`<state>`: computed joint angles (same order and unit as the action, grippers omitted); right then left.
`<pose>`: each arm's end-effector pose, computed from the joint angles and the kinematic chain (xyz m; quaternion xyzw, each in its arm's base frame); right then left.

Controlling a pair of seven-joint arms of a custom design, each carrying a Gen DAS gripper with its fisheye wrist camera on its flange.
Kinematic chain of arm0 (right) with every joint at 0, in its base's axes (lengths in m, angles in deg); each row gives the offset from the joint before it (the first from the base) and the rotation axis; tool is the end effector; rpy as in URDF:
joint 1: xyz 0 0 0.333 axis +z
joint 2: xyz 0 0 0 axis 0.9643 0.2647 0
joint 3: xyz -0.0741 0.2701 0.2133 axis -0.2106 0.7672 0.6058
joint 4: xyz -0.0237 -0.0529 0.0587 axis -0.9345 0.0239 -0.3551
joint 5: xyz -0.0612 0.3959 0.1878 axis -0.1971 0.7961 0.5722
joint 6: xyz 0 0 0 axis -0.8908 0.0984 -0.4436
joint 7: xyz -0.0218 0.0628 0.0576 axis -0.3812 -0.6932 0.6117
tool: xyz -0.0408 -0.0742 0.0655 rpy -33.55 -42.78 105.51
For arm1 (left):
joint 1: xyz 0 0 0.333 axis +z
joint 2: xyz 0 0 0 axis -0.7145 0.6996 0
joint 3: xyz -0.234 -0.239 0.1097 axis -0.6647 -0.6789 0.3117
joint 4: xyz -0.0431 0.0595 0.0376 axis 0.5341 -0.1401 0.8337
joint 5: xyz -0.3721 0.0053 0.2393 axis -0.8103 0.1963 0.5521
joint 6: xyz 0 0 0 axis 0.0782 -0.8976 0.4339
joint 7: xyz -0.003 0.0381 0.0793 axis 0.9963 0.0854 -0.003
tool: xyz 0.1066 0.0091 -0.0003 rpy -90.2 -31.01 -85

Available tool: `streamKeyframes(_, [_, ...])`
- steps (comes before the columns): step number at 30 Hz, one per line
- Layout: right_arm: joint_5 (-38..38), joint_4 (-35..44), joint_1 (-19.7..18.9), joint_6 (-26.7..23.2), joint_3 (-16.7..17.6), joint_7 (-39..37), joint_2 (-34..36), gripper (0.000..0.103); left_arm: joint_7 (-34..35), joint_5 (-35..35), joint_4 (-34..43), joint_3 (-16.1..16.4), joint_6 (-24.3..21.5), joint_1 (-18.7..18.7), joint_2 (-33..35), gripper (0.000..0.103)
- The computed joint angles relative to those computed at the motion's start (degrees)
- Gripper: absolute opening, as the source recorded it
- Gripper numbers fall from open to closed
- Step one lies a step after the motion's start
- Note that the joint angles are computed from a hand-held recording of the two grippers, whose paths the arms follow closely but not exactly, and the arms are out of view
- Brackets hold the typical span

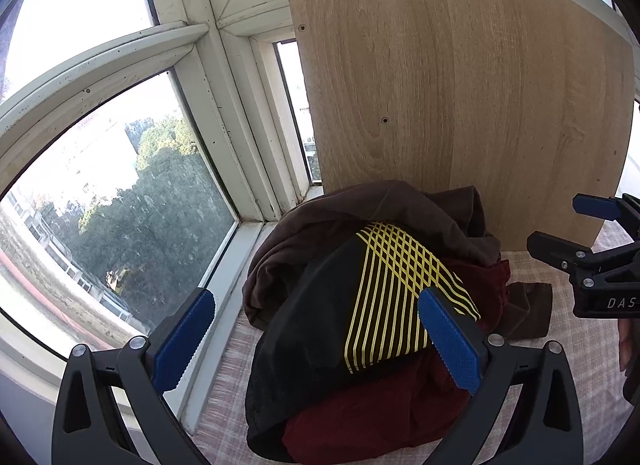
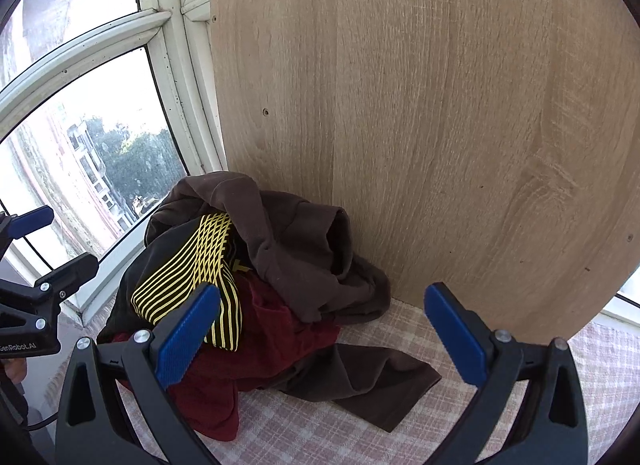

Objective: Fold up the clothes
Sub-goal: 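Reach the right gripper to the brown fleece jacket and close on it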

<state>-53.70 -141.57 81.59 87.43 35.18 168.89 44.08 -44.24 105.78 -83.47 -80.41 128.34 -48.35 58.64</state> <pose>0.4917 0.2004 0.4205 -0.6361 0.6668 -0.2572 0.2910 0.4745 -0.2433 0.4635 -0.5511 0.7335 -0.2546 0.3057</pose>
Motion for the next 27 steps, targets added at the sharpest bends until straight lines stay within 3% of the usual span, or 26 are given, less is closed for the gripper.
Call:
streamKeyframes(5, [5.6, 2.2, 1.5, 0.2, -0.9, -4.2, 2.7, 0.103, 0.0, -1.0, -0.6, 0.8, 0.7, 0.6, 0.2, 0.103])
streamKeyframes(10, [1.4, 6.4, 3.6, -4.4, -1.1, -3.3, 5.6, 0.103, -1.0, 0.2, -0.2, 0.8, 0.1, 1.3, 1.1, 0.103])
streamKeyframes(13, [-0.5, 8.1, 5.2, -4.8, -2.3, -3.2, 7.1, 0.103, -1.4, 0.8, 0.3, 1.1, 0.2, 1.4, 1.8, 0.103])
streamKeyframes(16, [3.8, 8.9, 6.2, -2.3, -3.9, -7.7, 8.8, 0.101, -3.0, 2.7, 0.6, 1.2, 0.1, 1.7, 2.1, 0.103])
streamKeyframes(19, [6.8, 9.8, 7.1, -1.8, -5.0, -11.1, 10.5, 0.093, -3.9, 3.7, 0.5, 1.7, 0.3, 1.6, 2.0, 0.103])
streamKeyframes(23, [16.2, 9.4, 7.8, 0.8, -5.9, -20.1, 12.2, 0.061, -4.7, 4.2, -0.1, 2.2, 0.4, 1.8, 1.8, 0.103])
streamKeyframes(27, [21.9, 10.2, 9.2, 0.3, -6.7, -26.1, 13.9, 0.061, -5.1, 3.9, -0.5, 2.6, 0.6, 2.1, 2.1, 0.103])
